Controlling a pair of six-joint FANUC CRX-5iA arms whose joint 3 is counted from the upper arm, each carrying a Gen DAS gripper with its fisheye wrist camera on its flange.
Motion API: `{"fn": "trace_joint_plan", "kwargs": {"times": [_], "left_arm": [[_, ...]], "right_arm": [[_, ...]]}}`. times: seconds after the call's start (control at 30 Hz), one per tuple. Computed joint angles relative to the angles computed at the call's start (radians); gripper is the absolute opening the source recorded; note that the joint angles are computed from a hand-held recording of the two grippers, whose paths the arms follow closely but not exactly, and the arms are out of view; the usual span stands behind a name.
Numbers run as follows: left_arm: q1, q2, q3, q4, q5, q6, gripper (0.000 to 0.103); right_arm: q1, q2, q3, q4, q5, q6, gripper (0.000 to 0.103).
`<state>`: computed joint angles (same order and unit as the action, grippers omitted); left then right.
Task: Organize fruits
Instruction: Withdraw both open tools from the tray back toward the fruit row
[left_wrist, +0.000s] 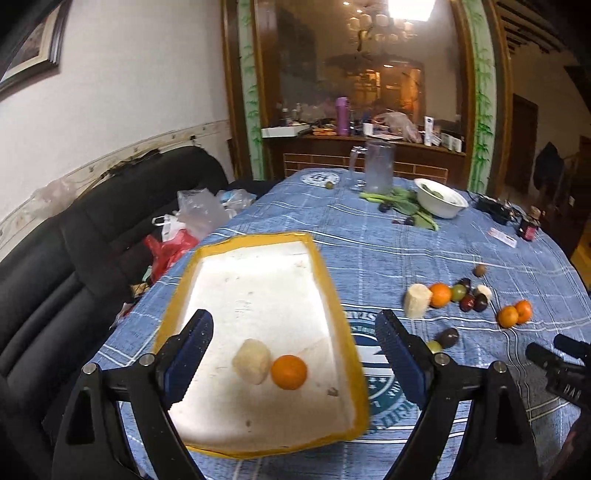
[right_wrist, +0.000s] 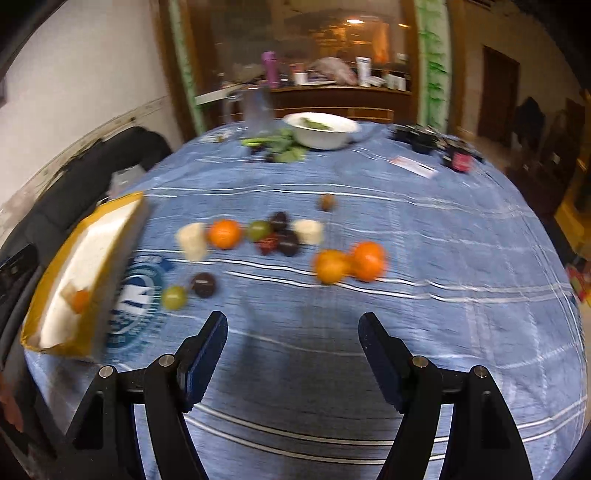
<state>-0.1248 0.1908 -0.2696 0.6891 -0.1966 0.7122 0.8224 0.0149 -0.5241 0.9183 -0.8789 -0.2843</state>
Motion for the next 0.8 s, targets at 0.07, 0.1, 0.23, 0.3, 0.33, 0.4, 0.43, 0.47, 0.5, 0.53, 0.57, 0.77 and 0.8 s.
{"fn": "trace_joint_plan", "kwargs": {"times": [0.07,0.1,0.23,0.3,0.33,0.4,0.43,0.47,0.5,0.53,0.57,0.77,0.8], "left_arm": [[-0.008,0.009,0.015,-0.026,-0.026,0.010,0.089],[-0.012,0.015,0.024,-0.036,-0.042,0.011,0.089],[-0.031,0.035,0.051,-0.079,-0.085,0.026,0.089],[-0.039,0.044,0.062,-0.096,-0.103,0.029,0.089],[-0.044,0.049,0.069,-0.109,-0.111,0.037,0.089],[-0.051,0.058,0.083,-0.138,-0.128,0.054,0.089],[-0.054,0.065,0.095,-0.153,-0.138,0.064,0.089],[-0.056,0.070,0.101,-0.157,-0.146,0.064,0.089],[-0.059,0.077,0.108,-0.154,-0.158,0.058,0.089],[-0.059,0.081,0.111,-0.151,-0.166,0.053,0.089],[-0.060,0.086,0.115,-0.149,-0.175,0.052,0.089],[-0.071,0.110,0.132,-0.121,-0.217,0.013,0.089],[-0.074,0.109,0.122,-0.088,-0.211,-0.018,0.089]], "right_arm": [[-0.008,-0.027,-0.031,-0.012,-0.008,-0.031,0.078],[-0.012,-0.040,-0.046,-0.016,-0.009,-0.045,0.078],[-0.023,-0.076,-0.091,-0.022,-0.006,-0.085,0.078],[-0.029,-0.083,-0.100,-0.022,-0.003,-0.089,0.078],[-0.031,-0.085,-0.103,-0.022,0.000,-0.089,0.078],[-0.036,-0.086,-0.107,-0.026,0.006,-0.083,0.078],[-0.039,-0.087,-0.107,-0.030,0.008,-0.078,0.078],[-0.041,-0.088,-0.108,-0.033,0.010,-0.072,0.078],[-0.044,-0.088,-0.107,-0.036,0.012,-0.066,0.078],[-0.049,-0.085,-0.104,-0.040,0.013,-0.057,0.078],[-0.052,-0.084,-0.103,-0.043,0.013,-0.052,0.078],[-0.076,-0.088,-0.107,-0.061,0.041,-0.037,0.078],[-0.078,-0.083,-0.100,-0.072,0.036,-0.025,0.078]]}}
